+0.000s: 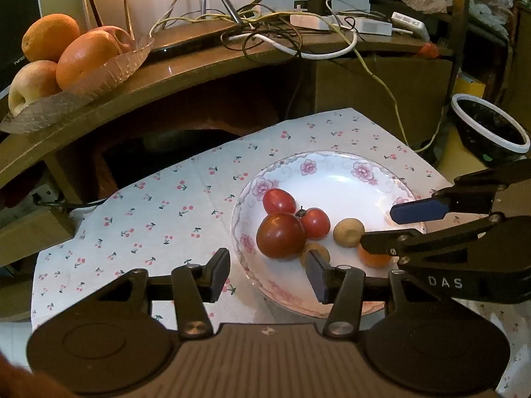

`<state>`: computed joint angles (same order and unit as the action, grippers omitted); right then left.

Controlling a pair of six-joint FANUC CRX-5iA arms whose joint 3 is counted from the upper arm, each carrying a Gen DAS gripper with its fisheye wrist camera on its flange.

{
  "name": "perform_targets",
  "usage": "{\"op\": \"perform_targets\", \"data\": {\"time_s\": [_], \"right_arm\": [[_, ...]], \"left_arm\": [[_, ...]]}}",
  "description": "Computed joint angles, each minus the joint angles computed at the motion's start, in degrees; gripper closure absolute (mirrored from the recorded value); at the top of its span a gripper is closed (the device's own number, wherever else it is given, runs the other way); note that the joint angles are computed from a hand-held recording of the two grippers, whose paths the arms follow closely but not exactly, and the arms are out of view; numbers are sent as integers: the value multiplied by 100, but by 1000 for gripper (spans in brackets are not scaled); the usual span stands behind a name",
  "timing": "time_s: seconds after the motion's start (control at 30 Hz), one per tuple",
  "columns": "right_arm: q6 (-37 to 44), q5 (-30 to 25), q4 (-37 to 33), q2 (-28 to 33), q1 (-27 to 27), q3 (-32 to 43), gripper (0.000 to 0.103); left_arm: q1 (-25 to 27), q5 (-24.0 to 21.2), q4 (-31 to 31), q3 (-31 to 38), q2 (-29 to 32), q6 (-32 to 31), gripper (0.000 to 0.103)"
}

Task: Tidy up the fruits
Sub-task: 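Open both tools and move them back toward the remaining oranges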

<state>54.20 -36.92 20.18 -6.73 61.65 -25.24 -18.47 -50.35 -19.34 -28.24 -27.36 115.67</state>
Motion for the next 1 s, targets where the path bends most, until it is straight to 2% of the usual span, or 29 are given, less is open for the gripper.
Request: {"op": "perform_targets", "data": {"time_s": [0.5, 0.87, 1.0], "right_arm": [[442, -4, -352, -197, 220, 20, 63], [713, -107, -501, -328, 472, -42, 63], [809, -120, -571, -346, 546, -36, 63]], "left_arm": [[-23, -364, 110, -149, -424, -254, 47], [-224, -867, 25, -301, -791, -314, 47], [-117, -920, 204, -431, -933, -482, 47]]}}
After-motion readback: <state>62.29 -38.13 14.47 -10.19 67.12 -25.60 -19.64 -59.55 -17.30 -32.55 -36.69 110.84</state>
